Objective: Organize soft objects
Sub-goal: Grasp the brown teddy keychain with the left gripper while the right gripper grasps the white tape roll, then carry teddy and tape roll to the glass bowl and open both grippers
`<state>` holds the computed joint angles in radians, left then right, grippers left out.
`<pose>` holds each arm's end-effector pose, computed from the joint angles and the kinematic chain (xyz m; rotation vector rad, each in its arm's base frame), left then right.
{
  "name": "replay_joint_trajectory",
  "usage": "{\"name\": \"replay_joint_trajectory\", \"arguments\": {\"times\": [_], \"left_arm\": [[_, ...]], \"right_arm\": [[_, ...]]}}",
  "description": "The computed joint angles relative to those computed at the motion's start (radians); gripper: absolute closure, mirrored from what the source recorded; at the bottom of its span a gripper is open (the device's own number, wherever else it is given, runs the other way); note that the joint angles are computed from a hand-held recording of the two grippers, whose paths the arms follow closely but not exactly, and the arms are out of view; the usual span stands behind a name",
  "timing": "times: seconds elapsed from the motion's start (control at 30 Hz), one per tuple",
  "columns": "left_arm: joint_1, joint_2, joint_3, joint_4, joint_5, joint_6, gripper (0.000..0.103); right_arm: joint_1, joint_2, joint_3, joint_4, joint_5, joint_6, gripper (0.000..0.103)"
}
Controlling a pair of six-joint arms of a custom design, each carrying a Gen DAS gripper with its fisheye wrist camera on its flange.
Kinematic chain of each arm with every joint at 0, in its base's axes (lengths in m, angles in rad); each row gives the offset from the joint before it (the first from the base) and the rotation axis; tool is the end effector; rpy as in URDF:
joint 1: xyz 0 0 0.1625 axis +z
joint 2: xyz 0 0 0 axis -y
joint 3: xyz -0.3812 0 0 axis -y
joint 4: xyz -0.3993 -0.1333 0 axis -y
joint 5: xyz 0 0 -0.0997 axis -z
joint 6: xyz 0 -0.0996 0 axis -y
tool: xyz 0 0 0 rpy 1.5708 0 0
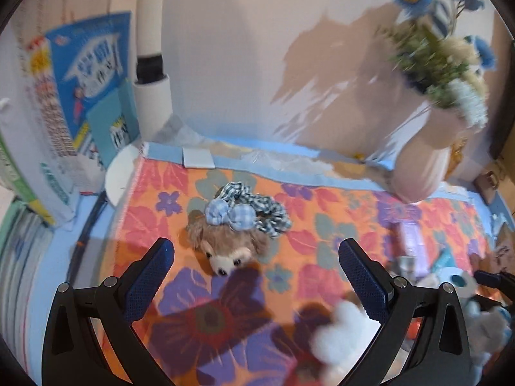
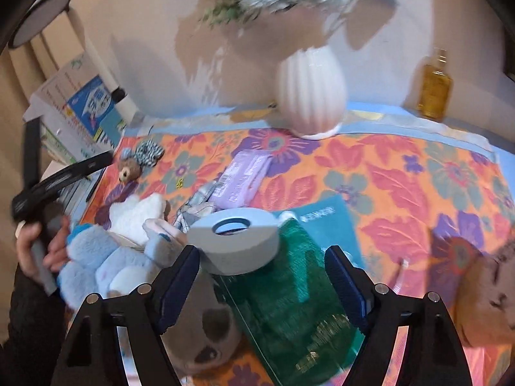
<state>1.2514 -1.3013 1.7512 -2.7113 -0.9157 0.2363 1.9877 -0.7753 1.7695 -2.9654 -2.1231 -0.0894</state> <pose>-0.0005 -0.6194 0.3589 0.3727 2.3664 -0.8882 0.3231 -0.5293 0.0553 0.5046 -2.5455 0.6384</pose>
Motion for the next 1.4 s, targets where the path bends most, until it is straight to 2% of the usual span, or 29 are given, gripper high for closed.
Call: {"name": "replay_joint_trajectory", "arguments": {"times": [0.23,0.27,0.3,0.37,0.4,0.43,0.53,0.63,0.7,0.73,0.77,0.8,0.83,0.9,0.93,1.0,1.03,1.1,1.13,1.2,1.3,1.4], "left_arm": [[0.032,0.074,-0.06,-0.001,-0.006,0.02,0.002],[0.034,0.081,-0.065,0.003,-0.003,0.023,0.006],[0.034,0.086,-0.069,0.005,0.0,0.025,0.01],[0.034,0.095,-0.072,-0.002,0.014,0.034,0.038],[0.031,0.097,-0.068,-0.015,0.025,0.043,0.048],[0.028,0.098,-0.064,-0.032,0.036,0.058,0.064],[0.023,0.066,-0.044,-0.032,0.002,0.054,0.092],[0.014,0.016,-0.015,-0.001,-0.045,0.03,0.094],[0.004,0.009,-0.008,0.008,-0.007,0.014,0.086],[0.002,0.013,-0.013,0.023,0.017,0.002,0.055],[0.002,0.02,-0.017,0.029,0.04,-0.001,0.015],[-0.001,0.03,-0.013,-0.006,0.069,0.016,0.003],[-0.004,0.039,-0.003,-0.072,0.082,0.057,0.001],[0.005,0.069,-0.023,-0.077,0.084,0.06,0.001],[0.017,0.086,-0.055,-0.019,0.058,0.024,0.009],[0.028,0.119,-0.097,0.057,0.054,-0.017,0.045],[0.032,0.142,-0.117,0.09,0.078,-0.034,0.06],[0.028,0.132,-0.1,0.064,0.069,-0.018,0.065],[0.027,0.113,-0.086,0.066,0.04,-0.016,0.066],[0.002,0.063,-0.027,0.025,0.04,-0.005,0.066],[-0.068,-0.059,0.094,-0.015,0.012,0.014,0.066],[-0.18,-0.188,0.216,-0.033,0.005,0.032,0.066]], "right_arm": [[-0.027,0.048,-0.081,0.085,0.067,-0.02,0.024],[-0.036,0.049,-0.09,0.097,0.095,-0.01,0.026],[-0.045,0.044,-0.088,0.104,0.129,-0.004,0.033],[-0.056,0.037,-0.084,0.111,0.166,0.001,0.036],[-0.057,0.031,-0.073,0.096,0.169,-0.002,0.037],[-0.057,0.027,-0.066,0.088,0.17,-0.002,0.038],[-0.056,0.004,-0.028,0.034,0.178,0.01,0.039],[-0.05,-0.031,0.023,-0.059,0.189,0.007,0.039],[-0.04,-0.057,0.054,-0.106,0.18,0.012,0.039],[-0.037,-0.078,0.078,-0.126,0.186,0.018,0.039],[-0.036,-0.094,0.095,-0.136,0.19,0.022,0.039],[-0.033,-0.11,0.115,-0.146,0.189,0.028,0.038],[-0.029,-0.128,0.138,-0.158,0.185,0.034,0.038],[-0.027,-0.147,0.168,-0.17,0.186,0.038,0.038],[-0.026,-0.155,0.184,-0.178,0.181,0.041,0.038],[-0.028,-0.164,0.206,-0.188,0.169,0.054,0.038],[-0.033,-0.167,0.215,-0.192,0.167,0.06,0.038],[-0.043,-0.177,0.236,-0.206,0.168,0.076,0.038],[-0.045,-0.184,0.245,-0.21,0.166,0.083,0.038],[-0.049,-0.208,0.277,-0.231,0.169,0.095,0.038],[-0.039,-0.248,0.335,-0.287,0.159,0.109,0.038],[-0.017,-0.285,0.401,-0.366,0.114,0.126,0.038]]}}
